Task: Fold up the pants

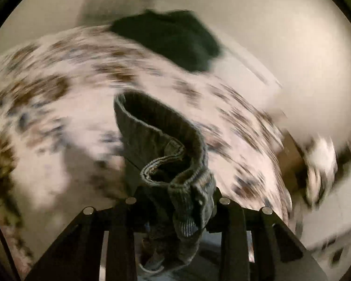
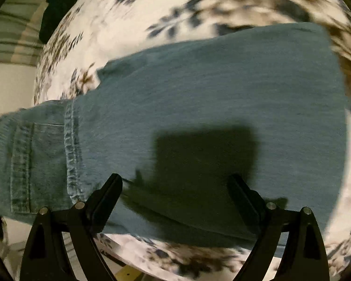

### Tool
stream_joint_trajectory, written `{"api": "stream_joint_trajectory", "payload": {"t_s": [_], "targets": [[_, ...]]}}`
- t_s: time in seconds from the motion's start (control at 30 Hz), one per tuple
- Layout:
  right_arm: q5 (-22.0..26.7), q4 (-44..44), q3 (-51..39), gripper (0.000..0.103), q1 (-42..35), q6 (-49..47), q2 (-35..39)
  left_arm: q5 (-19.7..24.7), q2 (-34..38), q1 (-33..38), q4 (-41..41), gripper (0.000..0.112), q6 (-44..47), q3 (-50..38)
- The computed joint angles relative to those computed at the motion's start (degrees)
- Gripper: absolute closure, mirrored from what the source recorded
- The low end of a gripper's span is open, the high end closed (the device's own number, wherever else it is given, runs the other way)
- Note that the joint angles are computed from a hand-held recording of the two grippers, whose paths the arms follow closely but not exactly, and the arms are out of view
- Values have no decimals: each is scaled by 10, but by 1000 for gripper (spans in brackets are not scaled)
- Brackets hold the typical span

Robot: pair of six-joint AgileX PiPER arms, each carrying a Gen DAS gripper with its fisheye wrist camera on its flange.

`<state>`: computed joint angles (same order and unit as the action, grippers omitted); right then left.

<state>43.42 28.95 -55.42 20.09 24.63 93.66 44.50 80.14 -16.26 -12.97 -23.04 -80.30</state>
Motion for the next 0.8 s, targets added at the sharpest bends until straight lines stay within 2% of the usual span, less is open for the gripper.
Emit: {"api": "stream_joint_trajectory", "payload": {"t_s": [0.13, 0.2, 0.27, 0.4, 0.43, 0.47, 0.53, 0.6, 0.63, 0.73, 0.8], "targets": [[45, -6, 86, 9, -116, -46, -108, 14, 92, -172, 88, 85, -82, -73], [79, -22, 114, 9, -183, -74, -150, 45, 173, -240, 119, 85, -97, -127], [116, -53, 131, 9, -252, -104, -178, 83, 252, -287, 131, 85, -93, -177], [167, -56, 153, 9, -404, -209, -205, 143, 349, -335, 139, 81, -66, -240], [177, -42, 153, 9, -434, -239, -207, 153, 344, -353, 154, 71, -76, -240], [188, -22, 151, 9, -462, -271, -208, 155, 335, -358, 148, 67, -68, -232], [214, 27, 143, 9, -506, -335, -207, 164, 313, -345, 82, 59, -46, -224], [233, 82, 134, 9, -522, -377, -197, 161, 266, -331, 39, 23, -50, -189], [239, 110, 130, 9, -521, -391, -189, 158, 233, -324, 27, 18, -57, -166], [233, 183, 122, 9, -486, -420, -160, 183, 178, -307, 45, 18, -99, -142], [208, 205, 111, 9, -434, -419, -138, 205, 129, -289, 86, 18, -133, -108]]}}
